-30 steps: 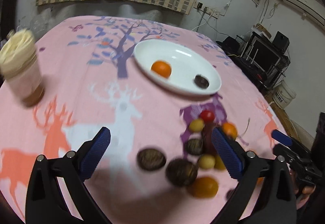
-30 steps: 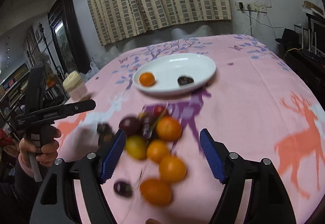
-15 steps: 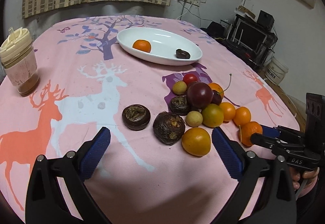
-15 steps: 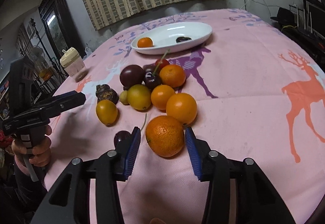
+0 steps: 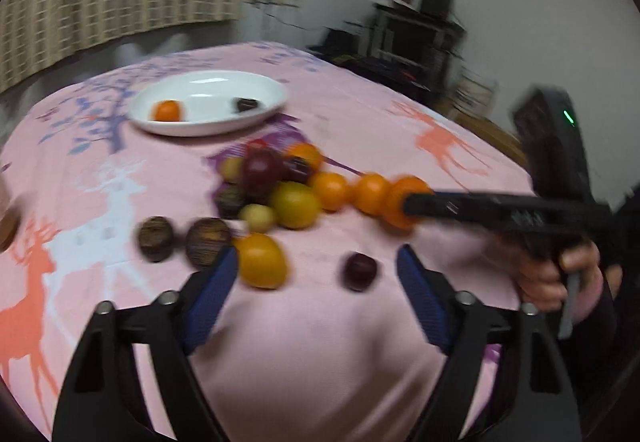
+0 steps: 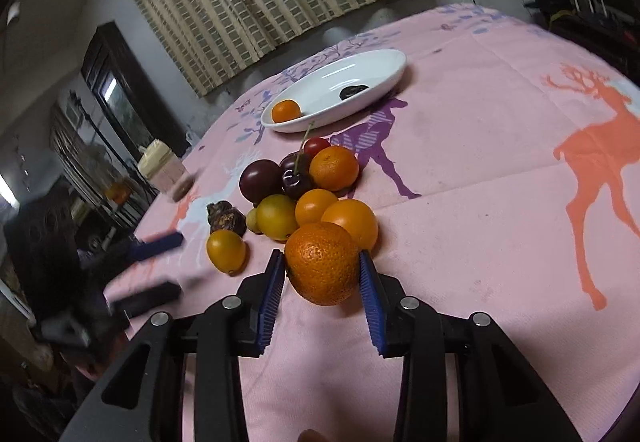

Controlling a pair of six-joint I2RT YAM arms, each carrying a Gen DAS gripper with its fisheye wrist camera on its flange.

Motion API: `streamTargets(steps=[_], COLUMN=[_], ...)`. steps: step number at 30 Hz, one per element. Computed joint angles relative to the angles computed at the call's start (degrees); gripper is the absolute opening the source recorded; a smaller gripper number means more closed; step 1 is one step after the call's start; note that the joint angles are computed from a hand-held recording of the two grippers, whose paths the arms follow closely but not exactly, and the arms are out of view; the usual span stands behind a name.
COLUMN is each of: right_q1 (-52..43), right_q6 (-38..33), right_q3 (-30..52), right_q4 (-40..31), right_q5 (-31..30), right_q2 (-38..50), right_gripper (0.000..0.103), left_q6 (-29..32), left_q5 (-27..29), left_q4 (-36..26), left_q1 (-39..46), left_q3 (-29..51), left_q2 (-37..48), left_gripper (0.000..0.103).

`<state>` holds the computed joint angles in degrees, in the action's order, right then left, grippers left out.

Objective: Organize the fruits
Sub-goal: 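Grasp the large orange with the right tool while the left tool grasps a cherry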

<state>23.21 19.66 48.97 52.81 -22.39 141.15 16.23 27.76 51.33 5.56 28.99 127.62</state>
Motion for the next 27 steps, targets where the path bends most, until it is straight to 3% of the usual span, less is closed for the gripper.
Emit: streamTargets(steps=[3, 14, 18, 27], right_q1=[-0.48, -1.24, -1.44, -1.4], right_q6=[1.03, 1.05, 1.24, 1.18], right_q3=[0.23, -0.23, -0.27, -0.55], right_q4=[0.6, 1.55, 2.34, 2.62], right_q5=[-0.9, -2.69, -3.27, -3.1], right_q2=[0.44, 0.88, 1.16, 1.13], right_gripper=[0.038, 0.038, 0.038, 0.038], left_q6=[0.88, 0.32, 0.75, -0.16], left_q5=[-4.76, -10.55, -12.02, -14.09], left_q4=[-3.31, -14.3, -15.7, -16.01], left_q1=[-5.77, -10.62, -11.59, -12.17], left_q3=[2.38, 8.97, 9.95, 10.53], left_q2=[1.54, 3.06, 3.75, 3.95], left_gripper=[0.055, 0.052, 0.051, 0.035])
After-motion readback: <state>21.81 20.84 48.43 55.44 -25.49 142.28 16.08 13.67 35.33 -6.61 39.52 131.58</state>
